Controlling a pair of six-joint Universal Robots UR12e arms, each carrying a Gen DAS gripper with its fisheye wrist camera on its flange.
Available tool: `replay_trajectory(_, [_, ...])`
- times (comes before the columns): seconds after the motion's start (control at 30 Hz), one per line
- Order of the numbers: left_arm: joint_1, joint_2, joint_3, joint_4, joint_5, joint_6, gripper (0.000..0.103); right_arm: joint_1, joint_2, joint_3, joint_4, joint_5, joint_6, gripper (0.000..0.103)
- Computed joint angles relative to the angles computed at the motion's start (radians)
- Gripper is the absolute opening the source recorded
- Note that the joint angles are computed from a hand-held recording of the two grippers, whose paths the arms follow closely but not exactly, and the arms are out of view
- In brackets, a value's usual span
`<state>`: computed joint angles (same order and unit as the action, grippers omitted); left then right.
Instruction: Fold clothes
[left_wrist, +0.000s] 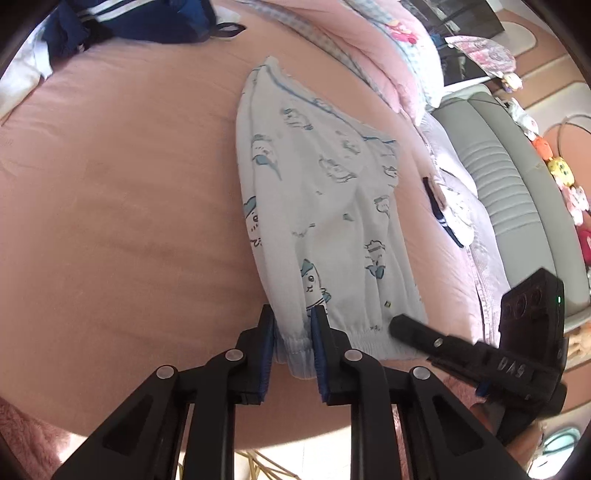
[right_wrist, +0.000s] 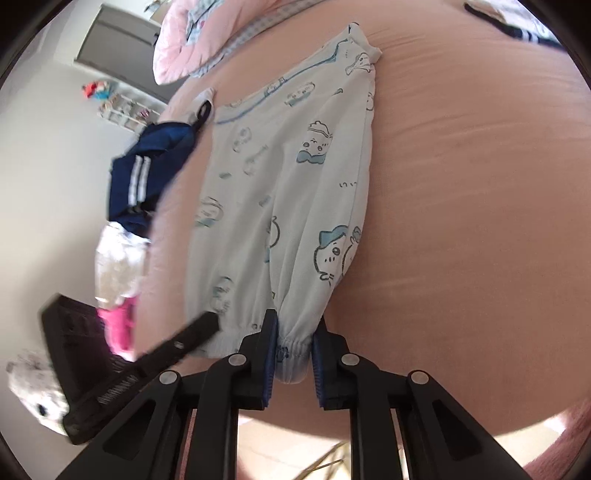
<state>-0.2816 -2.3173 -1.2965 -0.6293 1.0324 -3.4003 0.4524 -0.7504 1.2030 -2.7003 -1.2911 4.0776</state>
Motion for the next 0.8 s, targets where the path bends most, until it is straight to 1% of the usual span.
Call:
replay_trajectory(0.07, [0.001,0.011,-0.006,-0.012,-0.021,0.032,0.017,-0.002,-0.019,0.011,0.012,0.002,-0.033,0.015])
replay_trajectory(0.13, [-0.003,0.024,-0.017,-0.026,-0.018,0.064,0.017,0.004,-0.035,0.021,0.044,-0.021,-0.083,0.015])
replay_trajectory(0.17, [-0.007,0.027,-0.020,-0.034,-0.002,0.081,0.017,0.008,-0.041,0.029,0.056,-0.034,-0.095,0.015])
replay_trajectory(0.23, [-0.017,0.033,-0.026,-0.050,0.042,0.115,0.017,0.014,-0.048,0.052,0.048,-0.037,-0.090,0.015])
replay_trajectory(0.3, [-0.023,0.040,-0.032,-0.078,0.079,0.117,0.017,0.015,-0.053,0.075,0.037,-0.015,-0.065,0.015])
replay_trajectory(0.33, [-0.023,0.043,-0.035,-0.083,0.086,0.122,0.017,0.016,-0.052,0.077,0.043,-0.008,-0.066,0.015])
replay_trajectory(0.43, [-0.029,0.039,-0.027,-0.108,0.120,0.143,0.020,0.023,-0.041,0.064,0.079,-0.031,-0.105,0.017])
replay_trajectory(0.47, [-0.031,0.035,-0.019,-0.125,0.128,0.144,0.021,0.026,-0.036,0.059,0.092,-0.039,-0.121,0.021])
replay_trajectory(0.5, [-0.030,0.030,-0.014,-0.139,0.125,0.135,0.021,0.028,-0.031,0.054,0.105,-0.048,-0.138,0.021])
replay_trajectory(0.53, [-0.026,0.027,-0.017,-0.133,0.112,0.121,0.022,0.030,-0.028,0.054,0.106,-0.053,-0.149,0.021])
replay_trajectory(0.6, [-0.019,0.025,-0.024,-0.118,0.082,0.109,0.022,0.028,-0.033,0.076,0.060,-0.050,-0.153,0.021])
replay_trajectory(0.7, [-0.005,0.035,-0.037,-0.127,0.054,0.103,0.026,0.032,-0.055,0.094,0.056,-0.074,-0.198,0.024])
replay_trajectory(0.77, [0.003,0.042,-0.042,-0.128,0.047,0.081,0.027,0.039,-0.077,0.115,0.044,-0.125,-0.218,0.024])
replay_trajectory(0.8, [0.004,0.047,-0.044,-0.118,0.060,0.081,0.027,0.044,-0.090,0.125,0.044,-0.167,-0.228,0.024])
